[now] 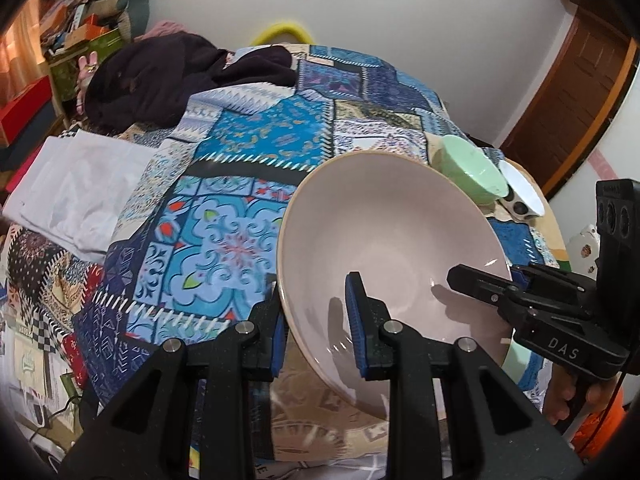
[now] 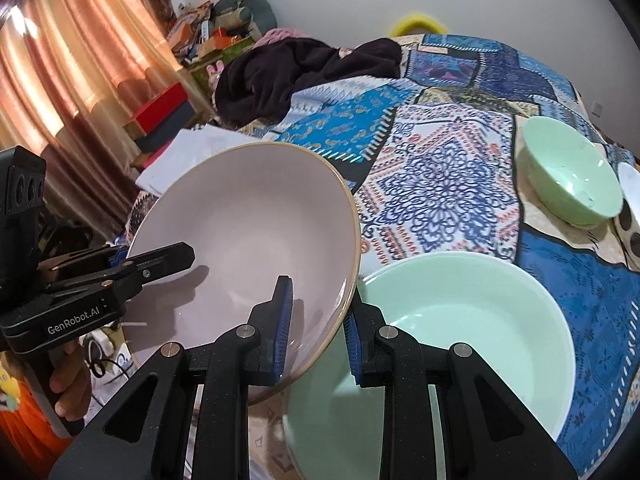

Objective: Organize plates and bowls
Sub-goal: 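Carry the pink bowl over the stacked mint green plate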

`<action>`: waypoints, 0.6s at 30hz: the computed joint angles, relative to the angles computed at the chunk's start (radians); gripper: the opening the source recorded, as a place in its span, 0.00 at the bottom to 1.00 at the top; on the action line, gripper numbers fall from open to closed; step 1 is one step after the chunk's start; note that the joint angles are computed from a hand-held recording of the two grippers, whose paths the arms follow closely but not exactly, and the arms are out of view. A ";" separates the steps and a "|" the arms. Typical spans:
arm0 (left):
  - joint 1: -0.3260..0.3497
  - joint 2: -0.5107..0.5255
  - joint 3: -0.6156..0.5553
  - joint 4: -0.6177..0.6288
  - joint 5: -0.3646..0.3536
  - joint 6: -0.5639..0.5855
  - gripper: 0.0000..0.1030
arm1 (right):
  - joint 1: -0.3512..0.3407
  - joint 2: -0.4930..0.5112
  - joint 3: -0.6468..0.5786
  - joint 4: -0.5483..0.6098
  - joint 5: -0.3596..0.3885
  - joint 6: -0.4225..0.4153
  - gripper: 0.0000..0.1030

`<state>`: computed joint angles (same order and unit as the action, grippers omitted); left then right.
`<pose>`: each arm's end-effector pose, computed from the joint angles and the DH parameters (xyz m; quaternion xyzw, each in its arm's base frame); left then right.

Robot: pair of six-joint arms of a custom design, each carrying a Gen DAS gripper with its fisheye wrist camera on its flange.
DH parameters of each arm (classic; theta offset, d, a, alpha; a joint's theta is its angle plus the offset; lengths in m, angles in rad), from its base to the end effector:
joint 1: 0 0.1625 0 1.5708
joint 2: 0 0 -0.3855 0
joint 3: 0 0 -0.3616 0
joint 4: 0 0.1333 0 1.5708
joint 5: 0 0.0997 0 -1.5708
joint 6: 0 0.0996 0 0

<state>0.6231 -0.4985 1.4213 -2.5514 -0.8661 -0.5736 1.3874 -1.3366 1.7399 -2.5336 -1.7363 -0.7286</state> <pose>-0.4211 -0.5462 -0.0115 0.1647 0.9237 -0.2575 0.2312 0.0130 -0.5706 0.3652 0.2359 -0.9286 0.2121 0.1925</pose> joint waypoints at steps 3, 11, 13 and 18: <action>0.010 -0.011 0.023 -0.006 0.000 -0.013 0.26 | 0.012 0.019 -0.002 0.001 -0.023 -0.005 0.21; 0.037 -0.038 0.075 -0.003 -0.008 -0.045 0.26 | 0.027 0.055 -0.008 0.014 -0.063 -0.013 0.21; 0.042 -0.043 0.086 -0.002 -0.009 -0.052 0.26 | 0.030 0.065 -0.013 0.020 -0.072 -0.013 0.21; 0.053 -0.050 0.103 0.009 -0.012 -0.074 0.26 | 0.034 0.082 -0.023 0.032 -0.084 -0.014 0.21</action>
